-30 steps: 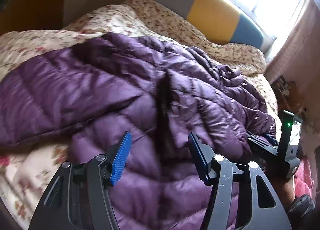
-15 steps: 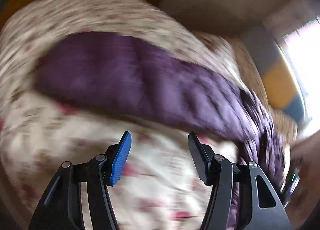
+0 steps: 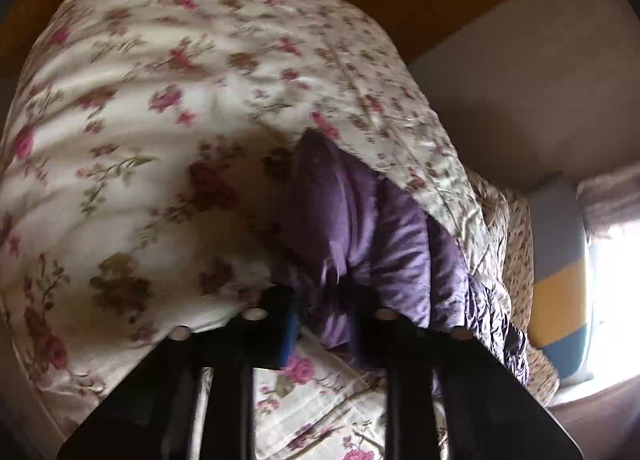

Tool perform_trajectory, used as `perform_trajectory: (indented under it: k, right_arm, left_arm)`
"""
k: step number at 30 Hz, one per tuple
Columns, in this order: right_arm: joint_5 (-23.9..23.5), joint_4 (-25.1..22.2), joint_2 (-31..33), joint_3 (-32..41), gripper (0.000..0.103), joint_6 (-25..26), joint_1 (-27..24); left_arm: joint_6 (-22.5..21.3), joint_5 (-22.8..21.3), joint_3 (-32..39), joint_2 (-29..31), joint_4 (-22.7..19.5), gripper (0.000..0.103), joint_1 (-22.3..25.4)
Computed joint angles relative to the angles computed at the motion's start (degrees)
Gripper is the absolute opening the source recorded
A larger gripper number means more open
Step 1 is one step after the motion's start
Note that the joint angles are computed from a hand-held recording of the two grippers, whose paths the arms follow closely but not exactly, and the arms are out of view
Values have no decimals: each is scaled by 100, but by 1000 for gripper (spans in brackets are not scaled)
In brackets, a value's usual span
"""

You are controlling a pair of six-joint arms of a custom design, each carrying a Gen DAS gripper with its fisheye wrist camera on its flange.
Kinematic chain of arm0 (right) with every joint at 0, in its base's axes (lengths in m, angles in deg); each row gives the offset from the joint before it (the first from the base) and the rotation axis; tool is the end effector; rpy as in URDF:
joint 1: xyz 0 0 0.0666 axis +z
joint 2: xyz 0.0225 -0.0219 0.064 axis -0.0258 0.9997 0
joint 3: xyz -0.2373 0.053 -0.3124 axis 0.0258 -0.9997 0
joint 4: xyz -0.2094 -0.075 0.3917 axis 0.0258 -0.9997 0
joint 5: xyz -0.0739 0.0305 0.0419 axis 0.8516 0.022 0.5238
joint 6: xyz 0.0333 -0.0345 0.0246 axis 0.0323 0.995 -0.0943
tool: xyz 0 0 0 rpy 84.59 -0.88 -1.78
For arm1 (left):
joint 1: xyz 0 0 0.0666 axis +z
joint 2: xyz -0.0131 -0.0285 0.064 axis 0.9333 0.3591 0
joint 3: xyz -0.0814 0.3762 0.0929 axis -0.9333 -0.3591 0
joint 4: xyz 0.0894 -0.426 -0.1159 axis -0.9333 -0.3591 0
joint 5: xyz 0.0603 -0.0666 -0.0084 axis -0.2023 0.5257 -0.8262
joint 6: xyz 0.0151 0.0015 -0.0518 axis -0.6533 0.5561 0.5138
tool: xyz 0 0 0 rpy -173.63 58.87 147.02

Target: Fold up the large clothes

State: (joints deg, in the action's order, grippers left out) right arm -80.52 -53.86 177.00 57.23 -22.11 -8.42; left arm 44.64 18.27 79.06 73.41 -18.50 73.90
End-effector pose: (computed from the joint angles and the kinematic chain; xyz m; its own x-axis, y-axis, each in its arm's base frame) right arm 0.7474 -0.0935 0.3574 -0.7970 -0.0560 -0.6014 0.0331 0.9901 -0.1361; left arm 0.5134 0.0476 0.3682 -0.1789 -0.9135 -0.3654 -0.7249 0.3736 -0.5788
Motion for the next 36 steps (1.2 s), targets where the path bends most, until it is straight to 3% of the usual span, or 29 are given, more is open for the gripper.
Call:
perform_trajectory:
  k: [8,14,26,36]
  right_arm:
    - [-16,-8,0,-1,100,-6,-4]
    - [-55,-21,-6,6,100,-32,-17]
    - [-174,-58,32,70,100,-60,-55]
    - [-306,-61,48,86,100,-67,-98]
  left_arm:
    - [-1169,-136,946,382,27,10,-501]
    - [-1820,244,2098,1181,90,8,-1070]
    - [-2330,1561,4905,3274,-339,8,-2325]
    - [-2554,2430,7043,4803,-1016,8,-2849]
